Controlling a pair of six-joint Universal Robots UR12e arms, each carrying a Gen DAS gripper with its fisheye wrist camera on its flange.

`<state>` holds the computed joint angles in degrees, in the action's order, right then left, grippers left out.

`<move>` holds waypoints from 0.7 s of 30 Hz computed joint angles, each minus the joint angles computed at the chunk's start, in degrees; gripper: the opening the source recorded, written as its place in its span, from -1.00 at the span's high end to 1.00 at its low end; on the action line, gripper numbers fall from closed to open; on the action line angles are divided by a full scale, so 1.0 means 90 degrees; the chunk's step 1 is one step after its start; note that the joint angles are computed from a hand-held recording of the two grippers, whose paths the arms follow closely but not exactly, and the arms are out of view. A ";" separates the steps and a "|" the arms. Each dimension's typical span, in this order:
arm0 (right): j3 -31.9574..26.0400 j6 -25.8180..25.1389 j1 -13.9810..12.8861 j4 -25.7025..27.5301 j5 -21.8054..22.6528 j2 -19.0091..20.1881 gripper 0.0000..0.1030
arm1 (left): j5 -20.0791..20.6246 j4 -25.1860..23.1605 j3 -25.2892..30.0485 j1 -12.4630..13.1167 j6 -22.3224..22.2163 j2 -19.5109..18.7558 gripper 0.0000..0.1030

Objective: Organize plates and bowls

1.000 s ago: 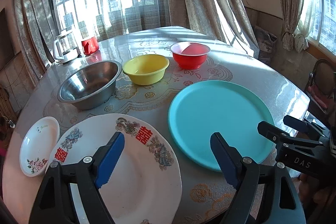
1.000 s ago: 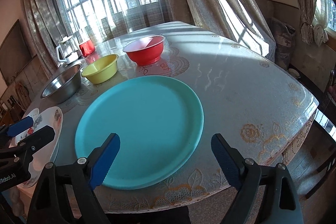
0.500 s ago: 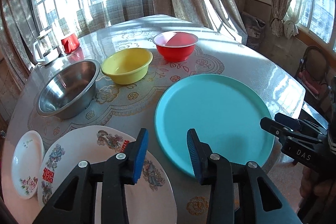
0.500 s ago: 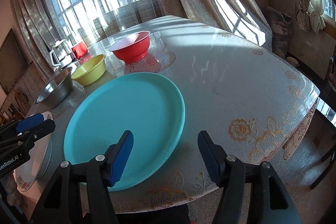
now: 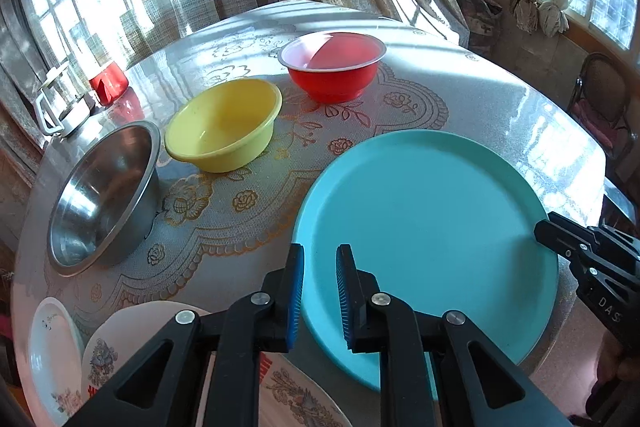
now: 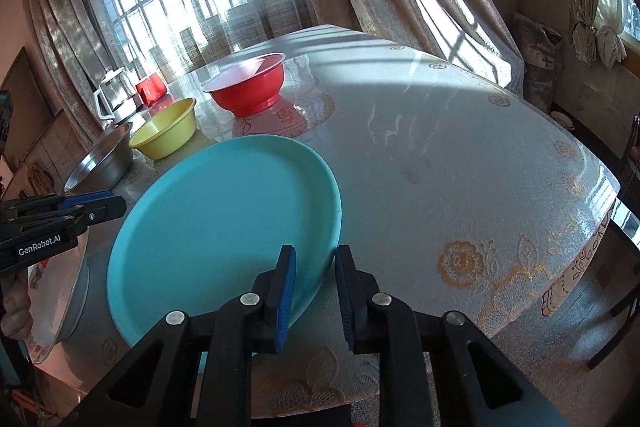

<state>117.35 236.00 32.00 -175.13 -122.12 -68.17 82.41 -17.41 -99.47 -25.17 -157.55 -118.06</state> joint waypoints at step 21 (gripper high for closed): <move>-0.0659 -0.0768 -0.0345 0.0269 0.0295 0.0356 0.75 | 0.0302 0.0296 0.0140 0.0252 -0.1350 -0.0136 0.81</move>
<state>111.42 229.08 28.89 -172.71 -119.46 -64.97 85.14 -14.75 -98.20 -22.90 -169.71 -119.28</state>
